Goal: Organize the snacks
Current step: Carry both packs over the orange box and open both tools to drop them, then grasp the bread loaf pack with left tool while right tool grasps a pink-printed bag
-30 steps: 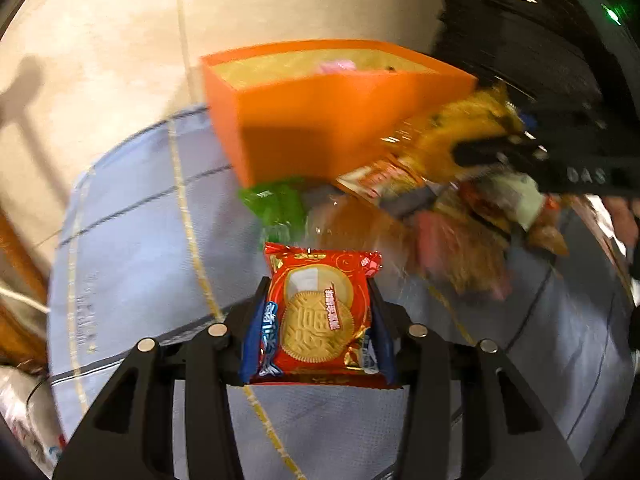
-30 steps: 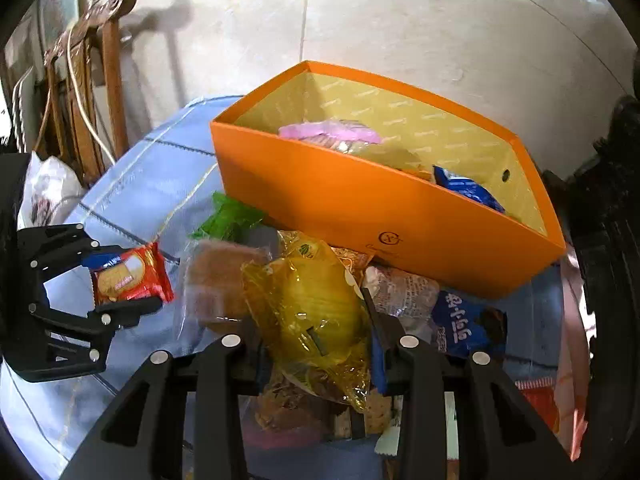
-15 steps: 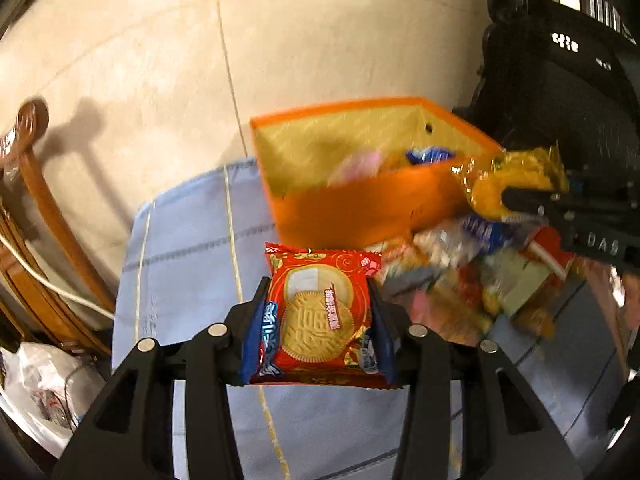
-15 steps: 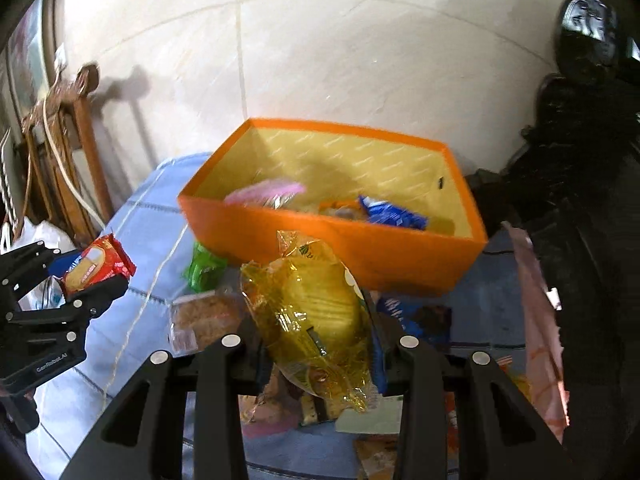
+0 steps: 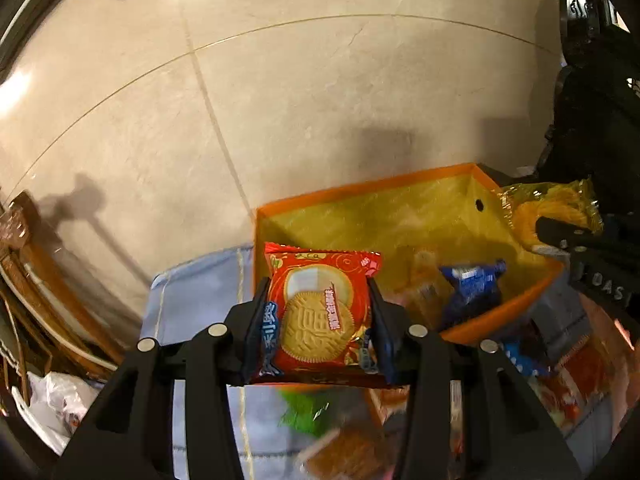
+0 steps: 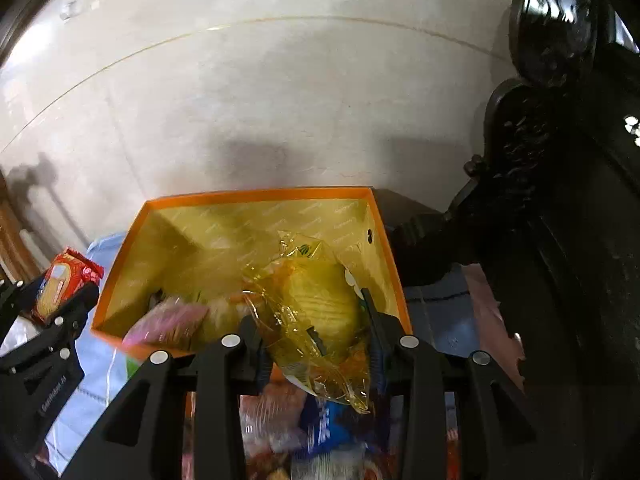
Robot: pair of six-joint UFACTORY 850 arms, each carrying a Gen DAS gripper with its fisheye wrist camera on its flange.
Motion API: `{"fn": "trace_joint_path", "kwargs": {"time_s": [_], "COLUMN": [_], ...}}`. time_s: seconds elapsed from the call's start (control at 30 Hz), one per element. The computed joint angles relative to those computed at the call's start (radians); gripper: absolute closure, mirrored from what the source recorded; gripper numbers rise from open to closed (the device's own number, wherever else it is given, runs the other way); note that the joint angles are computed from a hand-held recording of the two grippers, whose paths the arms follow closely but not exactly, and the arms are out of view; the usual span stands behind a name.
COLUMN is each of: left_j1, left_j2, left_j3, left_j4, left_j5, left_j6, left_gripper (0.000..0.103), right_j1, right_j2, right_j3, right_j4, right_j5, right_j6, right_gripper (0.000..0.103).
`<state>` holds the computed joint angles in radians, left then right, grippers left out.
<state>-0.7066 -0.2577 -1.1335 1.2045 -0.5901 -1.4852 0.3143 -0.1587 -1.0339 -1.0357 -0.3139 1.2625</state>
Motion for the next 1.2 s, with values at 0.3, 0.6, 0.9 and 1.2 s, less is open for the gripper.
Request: {"fn": "trace_joint_path", "kwargs": {"time_s": [0.3,0.6,0.9,1.2], "left_j1": [0.022,0.029,0.007,0.018], "left_j2": [-0.082,-0.051,0.111,0.203], "left_j3": [-0.057,-0.018,0.208,0.495], "left_j4": [0.101,0.129,0.186,0.386], "left_j5": [0.000,-0.035,0.014,0.213], "left_j6": [-0.081,-0.125,-0.123,-0.278], "left_gripper": [0.007,0.006,0.006,0.006], "right_j1": [-0.027,0.004,0.046,0.170], "right_j2": [-0.112,-0.102,0.044,0.176], "right_j3": [-0.090,-0.074,0.075,0.338], "right_j4": [0.047,-0.015,-0.050,0.367], "right_j5": [-0.003,-0.031,0.003,0.114], "right_j6": [-0.015,-0.019,-0.024,-0.444], "right_gripper": [0.008,0.006,0.005,0.005]}}
